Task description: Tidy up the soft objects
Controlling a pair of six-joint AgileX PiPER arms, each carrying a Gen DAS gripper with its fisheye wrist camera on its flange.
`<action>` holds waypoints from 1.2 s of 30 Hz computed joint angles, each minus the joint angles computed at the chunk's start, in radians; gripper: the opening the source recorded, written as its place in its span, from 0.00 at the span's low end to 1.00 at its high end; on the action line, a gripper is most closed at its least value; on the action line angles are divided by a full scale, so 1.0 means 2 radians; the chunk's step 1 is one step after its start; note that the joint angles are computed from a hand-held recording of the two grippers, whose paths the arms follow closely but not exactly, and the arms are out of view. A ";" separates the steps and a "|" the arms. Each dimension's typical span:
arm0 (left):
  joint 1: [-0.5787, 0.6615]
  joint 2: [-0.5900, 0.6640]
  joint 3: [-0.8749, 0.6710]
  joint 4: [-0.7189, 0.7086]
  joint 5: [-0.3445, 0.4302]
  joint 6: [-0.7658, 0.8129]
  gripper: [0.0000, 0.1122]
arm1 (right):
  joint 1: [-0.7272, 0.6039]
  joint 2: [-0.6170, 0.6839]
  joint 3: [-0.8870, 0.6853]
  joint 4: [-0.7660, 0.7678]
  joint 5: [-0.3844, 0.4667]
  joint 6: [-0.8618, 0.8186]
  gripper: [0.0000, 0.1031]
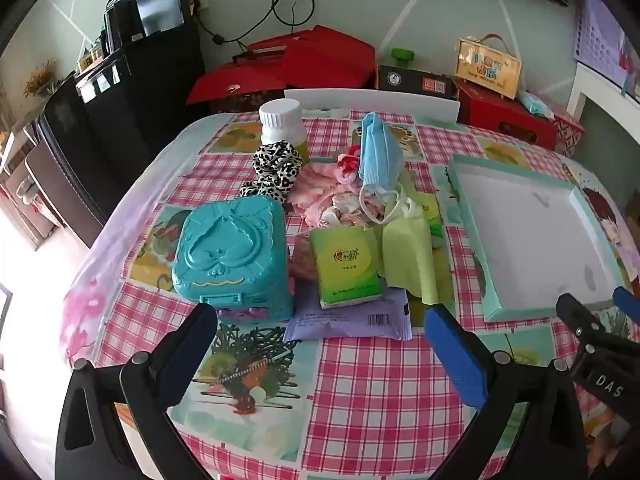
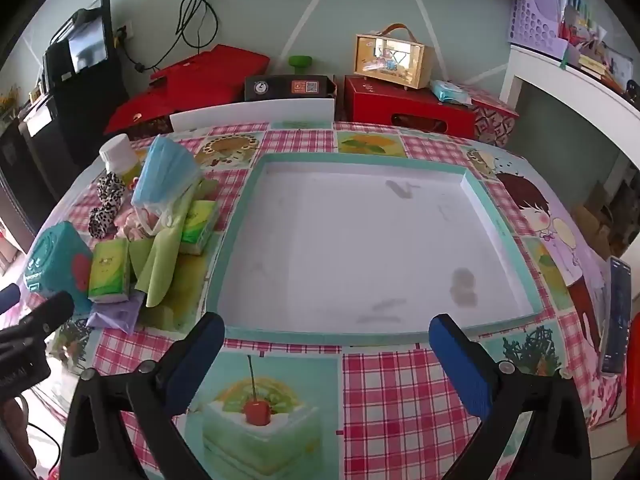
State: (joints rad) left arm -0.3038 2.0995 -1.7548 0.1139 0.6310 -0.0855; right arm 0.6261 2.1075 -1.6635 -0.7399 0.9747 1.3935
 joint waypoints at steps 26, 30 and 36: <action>0.016 0.014 -0.013 -0.114 0.011 0.092 0.92 | -0.005 0.004 0.026 -0.001 -0.026 0.005 1.00; 0.030 0.015 -0.014 -0.190 0.018 0.153 0.92 | -0.005 0.005 0.024 -0.002 -0.024 0.006 1.00; 0.038 0.007 -0.001 -0.242 0.009 0.196 0.92 | -0.005 0.005 0.024 -0.003 -0.024 0.009 1.00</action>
State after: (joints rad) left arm -0.2287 2.1144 -1.7560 -0.3709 0.6492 0.3063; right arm 0.6169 2.1181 -1.6152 -0.7458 0.9271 1.4108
